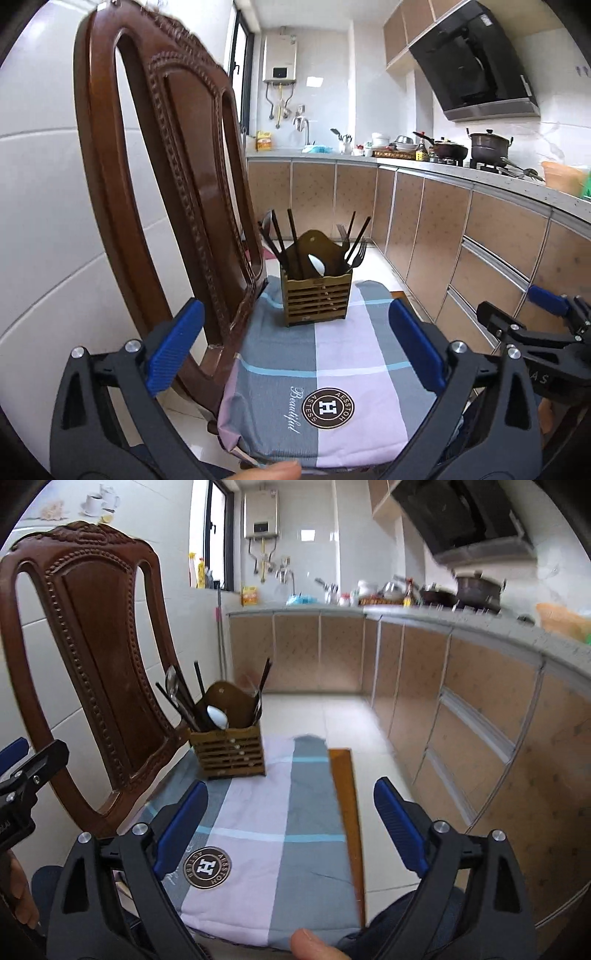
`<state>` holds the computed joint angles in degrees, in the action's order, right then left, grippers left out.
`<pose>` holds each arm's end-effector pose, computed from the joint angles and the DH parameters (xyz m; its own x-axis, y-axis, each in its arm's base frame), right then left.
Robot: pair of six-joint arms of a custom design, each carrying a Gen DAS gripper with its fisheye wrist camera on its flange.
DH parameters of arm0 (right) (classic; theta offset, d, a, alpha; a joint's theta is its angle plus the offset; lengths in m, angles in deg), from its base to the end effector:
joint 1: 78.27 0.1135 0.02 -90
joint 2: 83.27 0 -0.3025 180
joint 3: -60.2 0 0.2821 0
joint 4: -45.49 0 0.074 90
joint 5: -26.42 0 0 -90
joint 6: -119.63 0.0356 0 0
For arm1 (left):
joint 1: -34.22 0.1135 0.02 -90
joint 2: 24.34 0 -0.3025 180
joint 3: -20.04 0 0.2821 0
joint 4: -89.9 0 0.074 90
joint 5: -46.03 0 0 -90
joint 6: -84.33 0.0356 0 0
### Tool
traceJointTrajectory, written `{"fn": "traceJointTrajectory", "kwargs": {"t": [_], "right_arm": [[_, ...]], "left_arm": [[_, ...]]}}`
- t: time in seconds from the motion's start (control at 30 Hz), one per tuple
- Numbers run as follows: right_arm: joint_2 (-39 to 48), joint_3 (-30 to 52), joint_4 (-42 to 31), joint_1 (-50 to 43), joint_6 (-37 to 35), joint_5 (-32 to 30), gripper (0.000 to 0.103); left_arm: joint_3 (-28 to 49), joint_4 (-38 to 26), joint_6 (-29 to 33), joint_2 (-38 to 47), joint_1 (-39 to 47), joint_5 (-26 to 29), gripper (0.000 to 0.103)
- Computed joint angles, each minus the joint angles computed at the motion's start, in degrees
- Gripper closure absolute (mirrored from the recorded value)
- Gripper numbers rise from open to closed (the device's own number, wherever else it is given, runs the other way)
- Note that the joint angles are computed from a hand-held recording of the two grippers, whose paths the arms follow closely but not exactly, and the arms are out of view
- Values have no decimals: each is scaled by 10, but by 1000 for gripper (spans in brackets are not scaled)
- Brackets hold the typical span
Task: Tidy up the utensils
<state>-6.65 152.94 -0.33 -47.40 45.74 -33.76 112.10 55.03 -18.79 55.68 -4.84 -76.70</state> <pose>0.2770 0.1449 0.4341 -0.4292 0.0239 -0.9029 0.0465 0.9989 0.0043 0.2756 -0.1988 0.4299 -0.3259 0.0186 -0.9452 0.0710 0.9975 -0.0049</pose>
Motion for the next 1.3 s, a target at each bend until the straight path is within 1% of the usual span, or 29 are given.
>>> {"fn": "traceJointTrajectory", "kwargs": {"t": [0.07, 0.2, 0.37, 0.5, 0.6, 0.8, 0.97, 1.13, 1.3], "right_arm": [[-14, -5, 2, 19, 10, 28, 4], [-23, 2, -3, 49, 13, 74, 3], [-17, 13, -11, 73, 5, 107, 3], [-5, 20, -22, 78, 7, 111, 3], [-5, 15, -17, 79, 14, 109, 3], [16, 22, -20, 83, 16, 120, 3], [37, 28, -27, 61, 36, 78, 3], [48, 28, -21, 55, 35, 78, 3], [51, 24, -14, 48, 38, 70, 3]], "left_arm": [[-2, -2, 7, -8, -17, -20, 4], [9, -26, 14, -10, -37, -48, 4], [10, -38, 2, -16, -35, -48, 4], [8, -35, 0, -21, -27, -47, 4], [5, -34, 0, -22, -29, -49, 4], [9, -47, -8, -14, -19, -39, 4], [13, -52, -12, 3, -5, -26, 4], [18, -51, -11, 17, 6, -11, 4], [18, -47, -4, 23, 5, -13, 4]]}}
